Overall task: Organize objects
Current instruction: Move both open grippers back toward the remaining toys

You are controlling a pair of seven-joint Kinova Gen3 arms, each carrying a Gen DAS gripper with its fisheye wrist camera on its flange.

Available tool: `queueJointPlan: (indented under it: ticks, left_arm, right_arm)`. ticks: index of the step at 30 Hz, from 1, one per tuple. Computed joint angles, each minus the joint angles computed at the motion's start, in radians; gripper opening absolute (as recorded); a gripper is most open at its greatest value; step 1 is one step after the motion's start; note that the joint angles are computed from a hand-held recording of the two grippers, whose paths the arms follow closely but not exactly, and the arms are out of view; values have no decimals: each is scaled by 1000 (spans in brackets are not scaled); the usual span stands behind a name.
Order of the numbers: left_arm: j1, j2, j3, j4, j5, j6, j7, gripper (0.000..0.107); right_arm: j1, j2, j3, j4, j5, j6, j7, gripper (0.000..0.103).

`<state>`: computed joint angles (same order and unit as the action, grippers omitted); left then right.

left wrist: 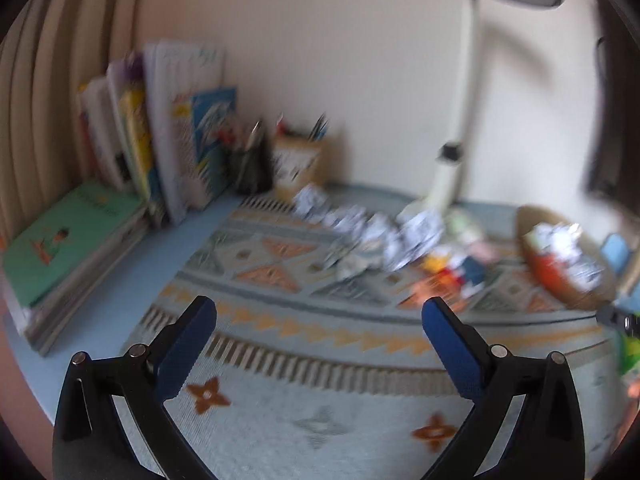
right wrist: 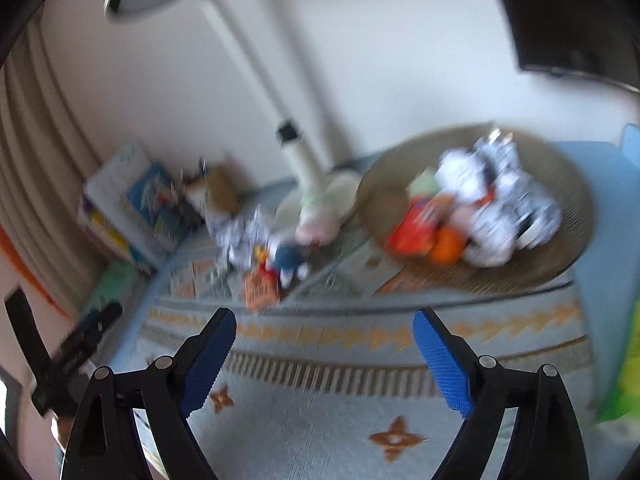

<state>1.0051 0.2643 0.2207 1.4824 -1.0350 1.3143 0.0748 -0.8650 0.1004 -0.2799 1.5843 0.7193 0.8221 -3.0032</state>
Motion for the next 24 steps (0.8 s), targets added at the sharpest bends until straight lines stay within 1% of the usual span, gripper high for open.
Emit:
queueJointPlan:
  ticks: [2,3,5,6,7,8,9,10,11,13,14,15,16,17,18,19,21,23,24]
  left_arm:
    - [-27,-3,-5,40,35,-31,32,102]
    - [-52,0,3,63,45,-51,57,102]
    - [-81,3,37,90,37,-52,98,102]
    - [-90,13,42,94,39,-47,111,102]
    - [-113,32,62,84,57,-31,109,102]
    - [-119,44,65,61,81,-14,91,102]
    - [-109,49,50,50,89,-11,77,102]
    - [-81,49,22,51,83,-12,77,102]
    - [-55,51,-9,51,85,-18,75,102]
    - [-20,49,-52,50,101,-35,58,102]
    - [8,49,-93,49,113,-48,46,102]
    - [37,49,-129,46,122,-53,36,102]
    - [48,44,-149,51,127,-69,28,102]
    - [41,34,-160,59,140,-101,5,102]
    - [16,14,-156,68,164,-142,-32,102]
    - [-29,-6,-136,74,186,-182,-73,102]
    - [-121,-48,-107,79,224,-264,-154,102]
    - [-214,-83,-103,57,247,-345,-236,102]
    - [-260,-88,-99,44,276,-386,-276,102]
  right_arm:
    - [-68,61,11,-22,75,66,-25,89]
    - [-77,93,-7,-30,106,90,-28,89]
    - [-53,122,-59,-27,138,94,-24,89]
    - [-30,133,-96,-26,156,97,-25,89]
    - [-24,146,-116,-28,179,109,-27,89]
    - [-37,162,-120,-34,206,137,-32,90]
    - [-52,172,-112,-34,218,151,-37,90]
    - [-61,180,-102,-38,213,162,-38,90]
    - [-85,192,-74,-56,197,179,-23,90]
    - [-173,205,18,-80,193,215,-15,90]
    - [-204,207,55,-87,184,220,-4,90]
    - [-220,209,77,-90,174,217,9,90]
    - [-223,209,83,-91,171,211,17,90]
    - [-217,206,78,-88,170,204,24,90]
    - [-192,204,58,-96,152,200,48,90]
    - [-149,205,27,-106,119,186,87,90]
    - [-56,202,-28,-121,37,114,169,90]
    - [36,224,-99,-186,-28,72,250,90]
    - [82,247,-145,-233,-37,60,291,90]
